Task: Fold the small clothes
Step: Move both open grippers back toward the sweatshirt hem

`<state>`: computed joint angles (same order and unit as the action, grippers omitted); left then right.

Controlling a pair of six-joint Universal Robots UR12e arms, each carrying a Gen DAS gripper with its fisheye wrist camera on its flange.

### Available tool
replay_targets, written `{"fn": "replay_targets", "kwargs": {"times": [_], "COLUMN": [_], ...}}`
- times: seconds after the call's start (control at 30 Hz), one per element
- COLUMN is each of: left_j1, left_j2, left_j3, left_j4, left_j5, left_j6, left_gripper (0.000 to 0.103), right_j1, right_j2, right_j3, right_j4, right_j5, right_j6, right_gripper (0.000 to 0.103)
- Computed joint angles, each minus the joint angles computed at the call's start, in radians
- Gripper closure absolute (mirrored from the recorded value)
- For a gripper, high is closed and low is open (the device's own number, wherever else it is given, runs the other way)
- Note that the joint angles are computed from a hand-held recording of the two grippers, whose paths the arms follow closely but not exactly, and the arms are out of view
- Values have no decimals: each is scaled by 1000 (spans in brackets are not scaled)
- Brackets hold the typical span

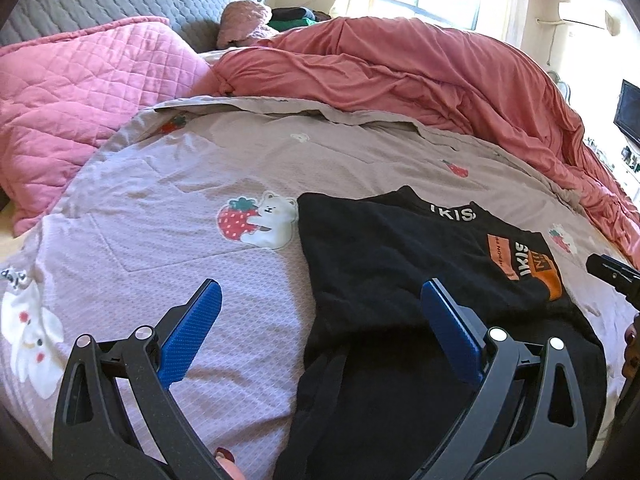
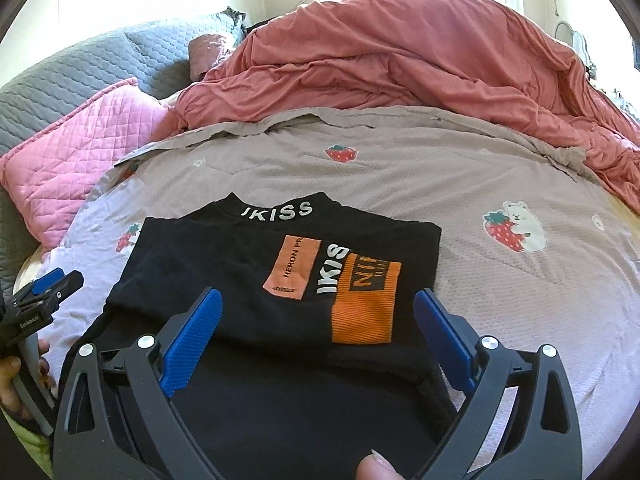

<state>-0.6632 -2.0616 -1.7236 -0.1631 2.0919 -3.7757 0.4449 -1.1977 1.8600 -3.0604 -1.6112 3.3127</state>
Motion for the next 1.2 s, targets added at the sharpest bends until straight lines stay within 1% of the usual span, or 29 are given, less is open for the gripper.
{"fn": "replay_targets", "kwargs": {"times": [0.63,0.9,1.2], "left_j1": [-24,-38,-48], "left_j2": [29,46,70], "left_j3": [-22,-31,-56], "left_j4": [-32,-75,-106], "left_j5": [49,68,71], "left_j6": [0,-16,-43], "left_gripper": [10,10,10], "right_j1": [-3,-3,-7], "right_j2": [-48,-74,-103], "right_j3": [54,91,133], "right_j4": [-32,-18,4], "right_j5": [-5,2,13], "right_j6": [-2,-11,-18], "right_gripper": [7,7,7]}}
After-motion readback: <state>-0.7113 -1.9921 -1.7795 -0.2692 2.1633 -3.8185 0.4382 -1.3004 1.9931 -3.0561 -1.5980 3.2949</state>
